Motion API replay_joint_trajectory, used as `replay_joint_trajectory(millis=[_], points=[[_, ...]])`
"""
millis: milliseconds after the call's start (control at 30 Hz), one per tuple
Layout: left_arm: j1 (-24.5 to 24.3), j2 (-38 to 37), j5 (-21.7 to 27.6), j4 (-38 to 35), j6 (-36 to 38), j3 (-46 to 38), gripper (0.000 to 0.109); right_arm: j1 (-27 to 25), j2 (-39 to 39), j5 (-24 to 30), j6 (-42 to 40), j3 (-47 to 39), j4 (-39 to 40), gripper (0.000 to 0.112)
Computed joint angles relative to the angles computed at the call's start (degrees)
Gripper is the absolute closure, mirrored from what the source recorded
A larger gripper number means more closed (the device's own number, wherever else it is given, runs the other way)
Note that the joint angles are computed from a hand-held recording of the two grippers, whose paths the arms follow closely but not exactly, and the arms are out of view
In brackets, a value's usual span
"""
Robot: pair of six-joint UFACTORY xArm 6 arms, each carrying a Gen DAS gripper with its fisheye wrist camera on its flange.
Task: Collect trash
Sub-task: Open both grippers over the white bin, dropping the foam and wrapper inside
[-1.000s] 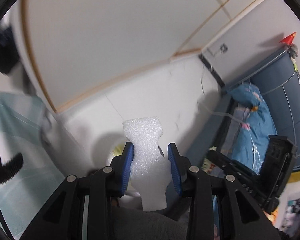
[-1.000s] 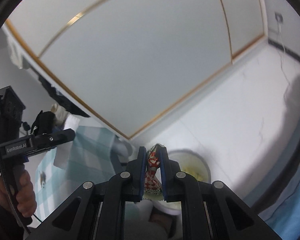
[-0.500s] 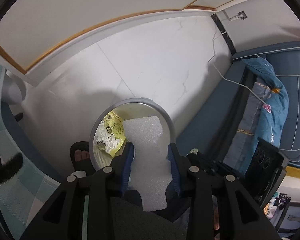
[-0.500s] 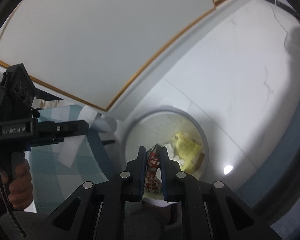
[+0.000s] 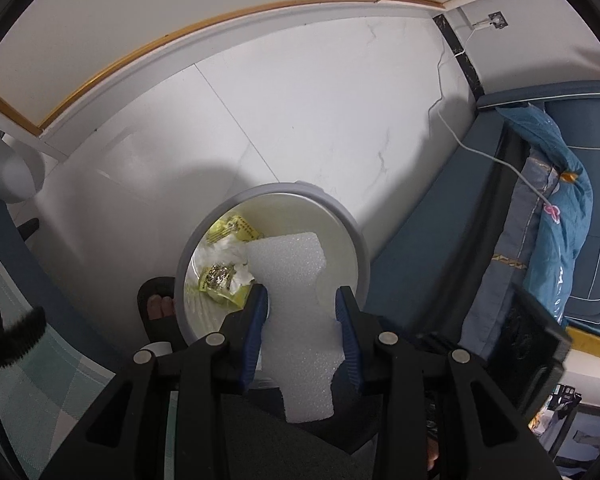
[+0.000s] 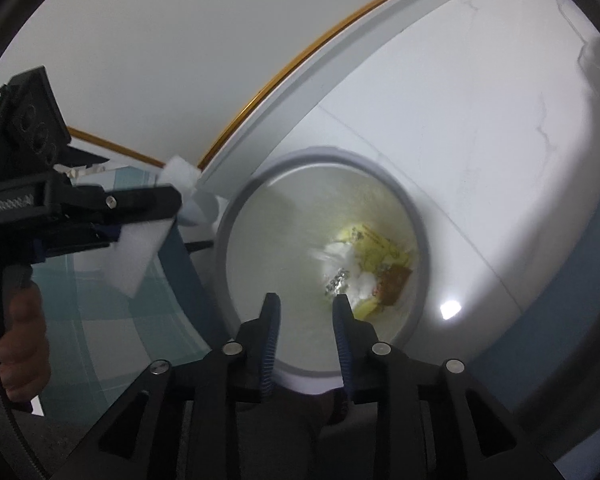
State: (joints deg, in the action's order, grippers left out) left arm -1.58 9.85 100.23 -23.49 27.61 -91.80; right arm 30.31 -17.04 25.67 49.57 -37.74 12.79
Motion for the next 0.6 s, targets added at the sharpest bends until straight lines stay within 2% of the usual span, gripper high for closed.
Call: replay_joint_trajectory(millis=[33, 100, 300, 500, 533, 600], points=[[0.0, 0.0, 0.0, 0.1, 0.0, 0.1, 0.078, -0.2, -0.9, 0.2, 2.2, 0.5, -1.9, 0.068], [-0.1, 0.1, 0.1, 0.2, 0.0, 0.4, 0.078, -0.7, -2.9, 0.6, 6.2, 1.5, -5.4, 0.066], [-1.3, 0.4, 0.5, 2.2, -0.5, 1.2, 0.078, -1.8, -7.0, 2.0, 14.9, 3.0, -12.9, 0.049], [-2.8, -0.5, 0.0, 4.6, 0.3, 2.2, 0.077, -2.3, -6.8, 0.8, 13.9, 3.6, -11.0, 0.048], [-3.2, -0.6, -0.1, 5.2, 0.6, 2.4, 0.074, -2.3, -6.9, 0.8, 14.0, 3.7, -10.7, 0.047], [-3.8, -1.0, -0.7, 6.4, 0.8, 3.1, 0.061, -2.2, -6.7, 1.3, 14.4, 3.1, -10.3, 0.044]])
